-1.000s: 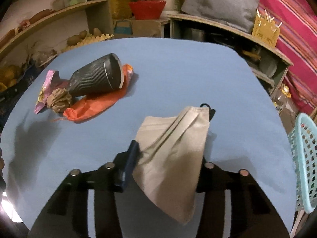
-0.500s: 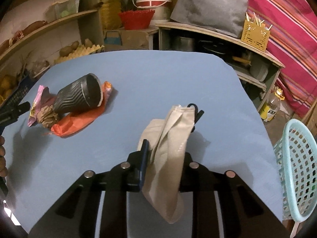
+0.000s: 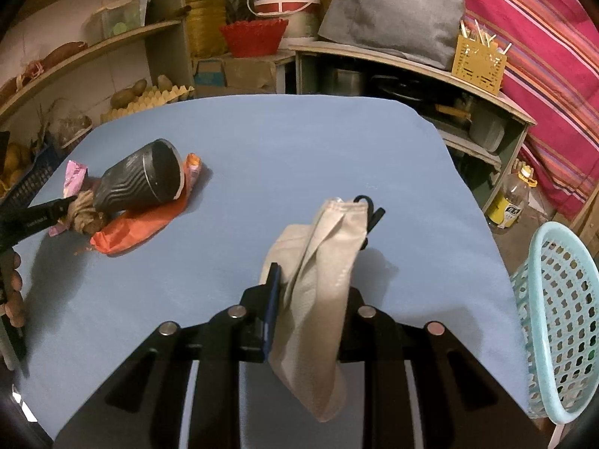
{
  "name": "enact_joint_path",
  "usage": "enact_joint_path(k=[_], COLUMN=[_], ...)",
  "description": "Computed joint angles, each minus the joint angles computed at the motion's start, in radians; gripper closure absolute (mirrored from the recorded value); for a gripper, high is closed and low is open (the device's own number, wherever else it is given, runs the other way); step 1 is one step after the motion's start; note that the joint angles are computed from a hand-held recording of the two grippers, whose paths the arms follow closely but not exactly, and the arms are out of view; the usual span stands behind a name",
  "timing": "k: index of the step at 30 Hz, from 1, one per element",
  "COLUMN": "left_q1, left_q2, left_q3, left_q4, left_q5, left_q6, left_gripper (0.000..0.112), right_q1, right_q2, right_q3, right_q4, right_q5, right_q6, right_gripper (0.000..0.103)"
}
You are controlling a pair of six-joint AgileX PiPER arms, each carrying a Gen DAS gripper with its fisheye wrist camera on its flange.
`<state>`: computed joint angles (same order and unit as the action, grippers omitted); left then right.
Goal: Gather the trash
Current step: 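Grasp the pink snack bag with the left tool while the right tool holds the cloth bag, then carry both bags over the blue basket and open both tools to drop them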
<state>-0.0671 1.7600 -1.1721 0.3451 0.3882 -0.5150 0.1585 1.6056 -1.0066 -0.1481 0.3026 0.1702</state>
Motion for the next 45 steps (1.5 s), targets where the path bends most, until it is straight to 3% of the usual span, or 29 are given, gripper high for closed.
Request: enact_joint_path(k=[2,4,9,13,17,23,30,33,45], left_q1=[0.000,-0.005,-0.024,-0.065,-0.151,-0.310,-0.530,-0.595,-0.820], left_q2=[-0.006,-0.022,-0.076,-0.148,-0.214,-0.248,-0.191,-0.148,0.136], left_q3=[0.009,0.021,0.047,0.081,0.104,0.087,-0.006,-0.064,-0.441], left_q4=[0.028,0.100,0.255,0.381,0.504,0.579,0.628,0.608,0.491], left_q5=[-0.006,-0.009,0.017,0.043,0.101,0.186,0.278,0.280,0.297], left_q6=[-0.022,-0.090,-0.243,-0.364,-0.492,-0.582,-0.631,-0.632,-0.566], left_gripper=[0.085,0.098,0.106,0.108,0.108,0.108,0.108,0.108,0.108], right_q1=[-0.001,-0.006,-0.027,-0.058,-0.122,-0.237,-0.431,-0.518,-0.906], right_q2=[-0.003,-0.012,-0.051,-0.089,-0.128,-0.177,-0.219,-0.222,-0.097], right_q3=[0.004,0.011,0.041,0.066,0.084,0.096,0.090,0.082,-0.024], right_q4=[0.009,0.027,0.059,0.131,0.300,0.521,0.831,0.929,1.140], right_q5=[-0.003,-0.009,-0.029,-0.041,-0.044,-0.032,0.035,0.065,0.217], right_q6=[-0.012,-0.036,-0.077,-0.148,-0.326,-0.587,-0.916,-1.029,-1.306], right_gripper=[0.080,0.080,0.080,0.080,0.080,0.080,0.080,0.080,0.080])
